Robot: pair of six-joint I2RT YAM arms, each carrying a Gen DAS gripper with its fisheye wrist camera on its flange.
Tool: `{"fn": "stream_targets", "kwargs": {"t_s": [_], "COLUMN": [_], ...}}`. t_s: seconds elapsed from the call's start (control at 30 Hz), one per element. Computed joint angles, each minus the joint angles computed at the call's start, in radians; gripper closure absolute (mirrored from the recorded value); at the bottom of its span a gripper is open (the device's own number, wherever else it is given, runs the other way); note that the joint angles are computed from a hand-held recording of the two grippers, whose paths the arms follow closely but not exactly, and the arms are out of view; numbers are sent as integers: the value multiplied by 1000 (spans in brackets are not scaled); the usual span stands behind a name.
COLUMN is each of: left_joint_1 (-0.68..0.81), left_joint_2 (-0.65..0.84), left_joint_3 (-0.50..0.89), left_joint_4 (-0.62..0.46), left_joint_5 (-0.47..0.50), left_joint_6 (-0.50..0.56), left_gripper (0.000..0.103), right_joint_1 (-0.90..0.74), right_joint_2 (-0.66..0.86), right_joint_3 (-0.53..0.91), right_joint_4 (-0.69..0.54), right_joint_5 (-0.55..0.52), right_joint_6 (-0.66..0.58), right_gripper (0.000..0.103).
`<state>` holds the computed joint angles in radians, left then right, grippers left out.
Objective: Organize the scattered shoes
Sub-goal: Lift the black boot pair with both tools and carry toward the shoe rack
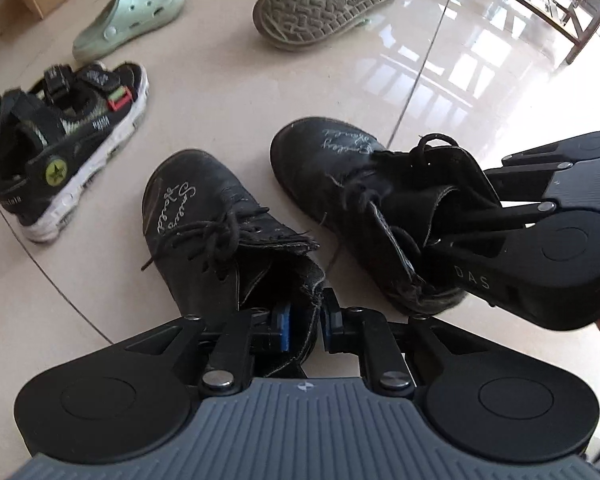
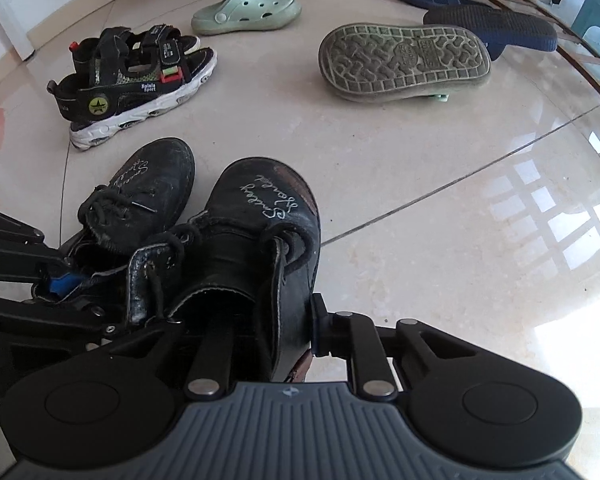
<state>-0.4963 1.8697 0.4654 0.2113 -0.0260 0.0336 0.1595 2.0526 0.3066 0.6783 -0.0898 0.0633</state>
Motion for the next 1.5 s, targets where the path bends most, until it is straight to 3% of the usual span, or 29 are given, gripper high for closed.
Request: {"fn": "stream_targets", "kwargs": {"t_s": [0.07, 0.23, 0.37, 0.7, 0.9, 1.07, 1.2, 1.3, 1.5], "left_joint_1": [-36, -50, -54, -56, -69, -54, -46, -54, -92], "left_joint_2": [-20, -112, -179, -397, -522, -576, -600, -612, -534], "left_joint_3": [-46, -86, -90, -55, 17, 167, 318, 511, 953], "left_joint_4": [84, 125, 133, 21, -80, -216, -384, -592, -936], "left_joint_5": [-59, -80, -116, -134, -143, -121, -96, -86, -91], "left_joint_6": [4, 34, 70, 109, 136, 188, 212, 230, 250], "left_gripper": [92, 91, 91, 91, 90, 90, 90, 90, 89], "right_joint_1": [0, 17, -38, -121, -142, -147, -157, -166, -230], "right_joint_2": [4, -47, -144, -445, -663, -800, -902, -956, -962], "right_joint_3": [-31, -123, -124, -104, -7, 114, 256, 367, 771], "right_joint_4": [63, 219, 177, -19, -265, -470, -691, -845, -1251], "right_joint_5": [-13, 9, -19, -71, -69, -51, -46, -46, -80], "right_joint_6": [27, 48, 70, 83, 56, 34, 56, 76, 89], "right_gripper": [90, 90, 90, 90, 90, 90, 90, 91, 91]}}
